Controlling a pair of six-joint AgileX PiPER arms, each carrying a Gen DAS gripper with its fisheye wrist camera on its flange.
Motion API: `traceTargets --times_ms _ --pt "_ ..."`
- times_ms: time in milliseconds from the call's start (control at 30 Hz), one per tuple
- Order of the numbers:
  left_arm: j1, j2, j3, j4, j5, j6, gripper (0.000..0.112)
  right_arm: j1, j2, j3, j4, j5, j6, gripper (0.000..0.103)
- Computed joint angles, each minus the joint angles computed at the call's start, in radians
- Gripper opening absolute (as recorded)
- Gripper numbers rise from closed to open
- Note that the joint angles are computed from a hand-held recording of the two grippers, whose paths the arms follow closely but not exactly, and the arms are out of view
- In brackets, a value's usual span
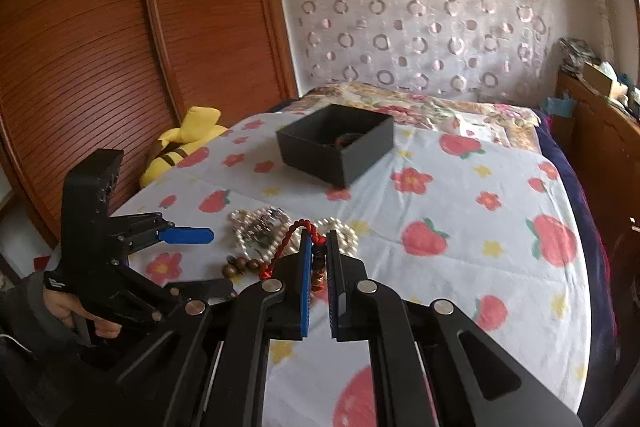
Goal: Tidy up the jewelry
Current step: 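Grasp the brown wooden bead bracelet with the left tool while the right grasps the red-cord bracelet, then lower the bead bracelet into the black box with the left tool while the right releases the red-cord bracelet there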
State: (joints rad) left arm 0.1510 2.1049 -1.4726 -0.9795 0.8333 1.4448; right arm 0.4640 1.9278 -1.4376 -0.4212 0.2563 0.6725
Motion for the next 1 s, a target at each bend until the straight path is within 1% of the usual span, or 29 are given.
traceTargets --times_ms 33,133,200,300,333,367,400,433,533,667,767,867,1000 --pt "-0.005 0.007 -0.01 0.013 0.009 -0.016 0.052 -0.005 -0.005 0.018 -0.008 -0.007 0.015 0.008" --pt "-0.02 0.013 -0.014 0.026 -0.007 -0.038 0.038 -0.018 -0.016 0.061 -0.028 -0.027 0.058 0.008" --pt "-0.028 0.024 -0.029 0.048 -0.015 -0.074 0.032 -0.022 -0.018 0.08 -0.044 -0.04 0.084 0.008" --pt "-0.036 0.03 -0.026 0.06 -0.039 -0.084 0.032 -0.024 -0.018 0.093 -0.049 -0.051 0.098 0.008" --pt "-0.037 0.027 -0.022 0.062 -0.045 -0.082 0.029 -0.024 -0.018 0.095 -0.046 -0.052 0.095 0.008" --pt "-0.035 0.023 -0.02 0.066 -0.047 -0.08 0.025 -0.024 -0.02 0.097 -0.046 -0.053 0.096 0.008" --pt "-0.035 0.019 -0.012 0.065 -0.05 -0.071 0.017 -0.024 -0.02 0.099 -0.053 -0.055 0.102 0.008" --pt "-0.029 0.015 -0.004 0.056 -0.032 -0.047 0.016 -0.024 -0.02 0.101 -0.058 -0.057 0.107 0.008" --pt "-0.015 -0.025 0.047 0.012 -0.02 0.024 0.015 -0.023 -0.02 0.1 -0.059 -0.055 0.107 0.008" --pt "0.015 -0.091 0.078 -0.062 0.053 0.086 0.015 -0.021 -0.023 0.103 -0.08 -0.061 0.126 0.008" --pt "0.026 -0.126 0.077 -0.097 0.087 0.099 0.015 -0.011 -0.025 0.096 -0.113 -0.054 0.154 0.008" --pt "0.037 -0.146 0.052 -0.117 0.133 0.09 0.015 -0.006 -0.024 0.071 -0.097 -0.035 0.132 0.008" --pt "0.034 -0.168 0.009 -0.141 0.134 0.071 0.015 -0.005 -0.022 0.035 -0.08 -0.007 0.101 0.008"
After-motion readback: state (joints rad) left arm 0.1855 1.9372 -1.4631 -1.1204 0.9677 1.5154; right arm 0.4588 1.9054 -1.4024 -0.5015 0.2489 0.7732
